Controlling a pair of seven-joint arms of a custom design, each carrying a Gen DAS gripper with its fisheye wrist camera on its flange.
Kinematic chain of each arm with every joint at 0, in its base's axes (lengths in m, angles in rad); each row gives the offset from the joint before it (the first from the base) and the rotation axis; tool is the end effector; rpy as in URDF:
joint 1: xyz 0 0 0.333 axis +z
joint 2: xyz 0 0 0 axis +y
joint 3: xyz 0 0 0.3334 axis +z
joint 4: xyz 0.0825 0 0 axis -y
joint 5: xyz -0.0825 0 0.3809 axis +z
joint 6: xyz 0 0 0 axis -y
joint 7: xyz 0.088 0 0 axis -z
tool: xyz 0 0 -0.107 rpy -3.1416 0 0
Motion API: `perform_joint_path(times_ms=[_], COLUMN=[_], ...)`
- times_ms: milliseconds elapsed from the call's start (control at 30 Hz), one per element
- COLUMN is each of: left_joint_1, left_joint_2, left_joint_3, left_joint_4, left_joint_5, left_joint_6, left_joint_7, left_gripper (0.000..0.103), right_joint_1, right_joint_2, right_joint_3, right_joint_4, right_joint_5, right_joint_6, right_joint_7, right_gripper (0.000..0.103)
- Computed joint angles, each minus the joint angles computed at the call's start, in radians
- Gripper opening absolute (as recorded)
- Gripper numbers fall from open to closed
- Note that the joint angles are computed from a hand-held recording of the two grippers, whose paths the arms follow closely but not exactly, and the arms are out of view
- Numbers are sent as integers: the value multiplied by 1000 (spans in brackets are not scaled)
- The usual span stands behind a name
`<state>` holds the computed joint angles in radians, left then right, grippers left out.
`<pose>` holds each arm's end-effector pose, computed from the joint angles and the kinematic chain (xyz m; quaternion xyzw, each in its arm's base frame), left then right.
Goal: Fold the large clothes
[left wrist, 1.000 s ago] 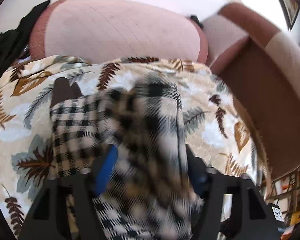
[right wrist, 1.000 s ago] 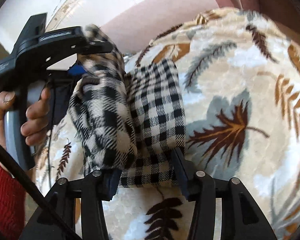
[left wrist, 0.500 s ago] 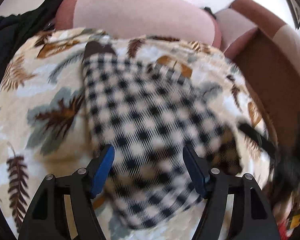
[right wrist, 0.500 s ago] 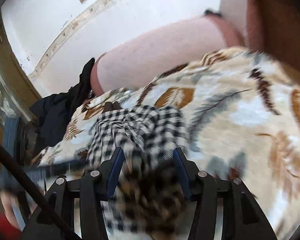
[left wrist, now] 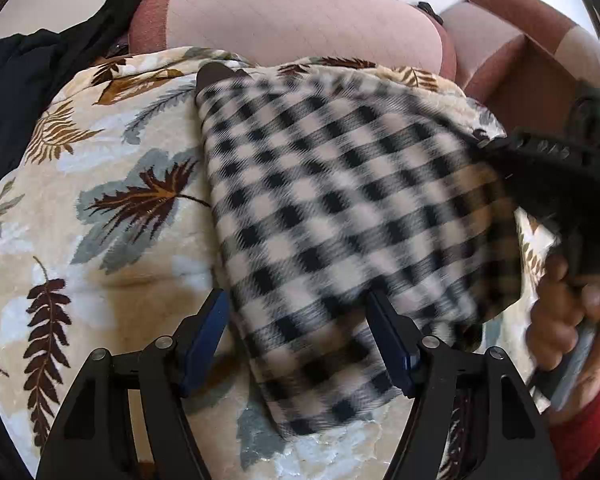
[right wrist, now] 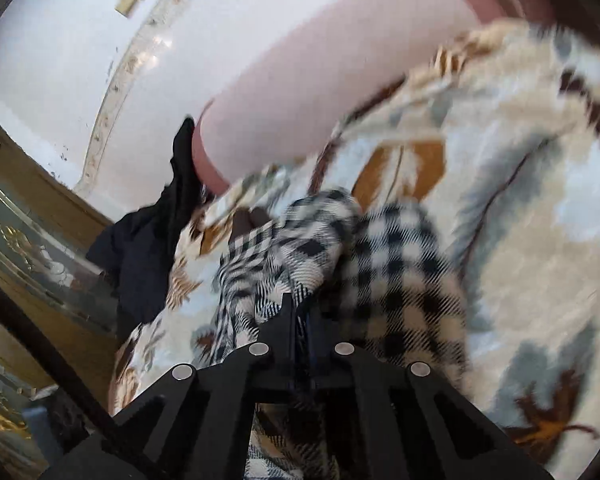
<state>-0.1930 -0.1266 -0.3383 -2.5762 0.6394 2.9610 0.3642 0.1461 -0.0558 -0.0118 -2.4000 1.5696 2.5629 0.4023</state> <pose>0.3808 -0.2709 0.3697 -0.7012 0.6574 -0.2424 0.1315 0.4901 0.0509 0.3672 -0.6239 0.6350 0.0448 0.4533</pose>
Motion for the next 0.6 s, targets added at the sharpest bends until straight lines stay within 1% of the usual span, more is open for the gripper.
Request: perform_joint_path(times_ms=[67,133,167,200,233,267,300,333,367,400,433,467,500,533,567,600], left_joint_1=[0,-10,-14,-20,-31,-37,-42,-47,-55,-64,-76,-81,-73,-69,-71,-74], left_joint_2=[23,46,52,61,67,73,76,80,88,94,101,107,108,108,107,104], left_joint_3=[2,10,12,15,20,21,21,24,28,33,38,42,41,43,44,45], left_joint_4=[-4,-10,-9,-9,-12,-11,-11,-13,-15,-21,-29,-36,-32,-27,-23,-21], left_joint_5=[1,-20,-22,-30,-47,-48,-39,-33,-45,-67,-111,-106,-30,47,84,106], left_joint_6=[25,49,49,48,51,51,49,50,54,66,83,105,104,102,96,88], left_joint_7=[-8,-10,-12,-11,3,1,-13,-20,-10,8,48,45,-20,-86,-119,-138], left_gripper=[70,70,70,70,70,70,71,71,71,71,65,61,59,54,52,48], right_joint_1=[15,28,34,34,30,24,19,15,12,8,1,-8,-21,-39,-51,-67], right_joint_2=[4,44,82,101,113,110,102,84,73,55,37,24,11,5,2,3], right_joint_3=[22,32,37,38,38,41,40,39,36,30,20,6,-10,-32,-43,-58], right_joint_4=[-2,2,4,5,4,1,-3,-11,-16,-25,-37,-47,-55,-64,-68,-77], right_joint_5=[-27,-113,-206,-261,-281,-252,-240,-238,-227,-203,-182,-170,-177,-170,-181,-191], right_joint_6=[135,214,243,248,242,240,237,238,237,233,222,192,152,78,34,-26], right_joint_7=[16,100,195,245,256,227,214,208,197,175,159,152,156,147,156,155], right_gripper=[4,4,6,7,8,10,19,24,35,50,54,62,65,66,67,70])
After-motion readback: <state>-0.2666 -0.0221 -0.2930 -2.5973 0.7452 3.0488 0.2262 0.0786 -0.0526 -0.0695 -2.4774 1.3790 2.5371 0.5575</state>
